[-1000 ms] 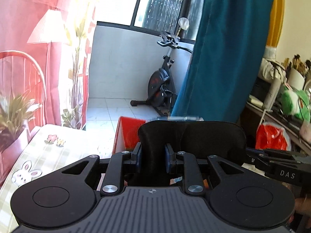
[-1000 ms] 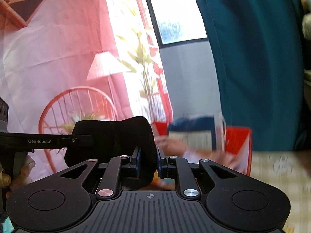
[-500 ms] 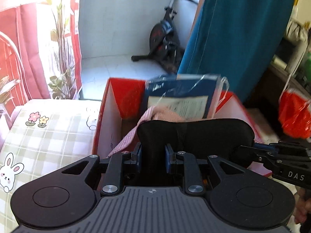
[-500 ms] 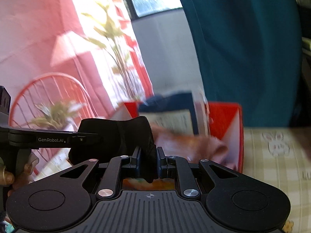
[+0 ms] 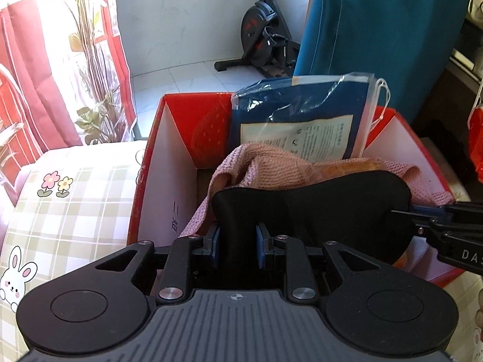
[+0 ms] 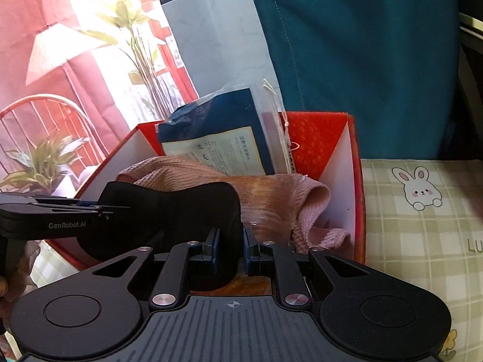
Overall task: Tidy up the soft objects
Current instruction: 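Lower the eye mask into the box and open both grippers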
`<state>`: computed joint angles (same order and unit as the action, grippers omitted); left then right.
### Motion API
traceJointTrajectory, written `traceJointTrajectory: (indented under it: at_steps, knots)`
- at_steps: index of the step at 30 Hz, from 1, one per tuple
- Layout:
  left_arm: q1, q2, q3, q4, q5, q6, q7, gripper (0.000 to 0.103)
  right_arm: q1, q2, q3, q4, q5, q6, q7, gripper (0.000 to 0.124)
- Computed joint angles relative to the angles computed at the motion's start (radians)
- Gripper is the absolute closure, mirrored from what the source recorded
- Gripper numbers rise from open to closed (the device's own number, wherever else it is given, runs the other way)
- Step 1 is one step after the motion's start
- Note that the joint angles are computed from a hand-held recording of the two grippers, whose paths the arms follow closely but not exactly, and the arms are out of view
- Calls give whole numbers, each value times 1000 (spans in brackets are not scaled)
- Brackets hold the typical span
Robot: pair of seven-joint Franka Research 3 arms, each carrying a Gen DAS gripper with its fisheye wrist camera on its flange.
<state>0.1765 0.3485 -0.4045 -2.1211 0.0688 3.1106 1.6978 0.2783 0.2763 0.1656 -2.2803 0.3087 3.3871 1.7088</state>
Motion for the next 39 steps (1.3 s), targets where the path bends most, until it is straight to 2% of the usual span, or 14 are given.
traceJointTrajectory:
  at_steps: [6,12,15,20,23,26,28,29,32,34,39]
  knots:
    - [-60,7,58,17,39,-11,-26,77,112,25,-111,44,56,-41,-52,110]
    - [-82,18,77,30,53,-29,-39,74,108,37,-111,54,74,-62,-71,109]
    - [-96,16,91,31,64,-26,-46,74,153,50,-158,71,83,-78,-78,109]
    - [-62,15,58,21,54,-9,-28,73,220,48,-226,75,88,-100,-83,109]
    - [-41,5,41,-2,57,22,-18,65,291,53,-298,78,86,-114,-74,109]
    - [43,-7,-41,-29,40,44,11,52,394,50,-400,69,73,-116,-63,108]
    - [166,-5,-164,-53,14,70,47,38,545,57,-544,54,79,-87,-73,99]
    - [223,-3,-220,-63,10,79,56,35,607,62,-602,51,97,-87,-87,97]
    - [307,-10,-296,-92,26,107,38,27,691,55,-674,36,139,-66,-132,93]
    - [399,-4,-382,-114,49,126,31,21,754,52,-725,25,171,-47,-170,81]
    - [552,-19,-523,-171,127,177,-10,8,865,37,-799,2,248,-11,-279,62]
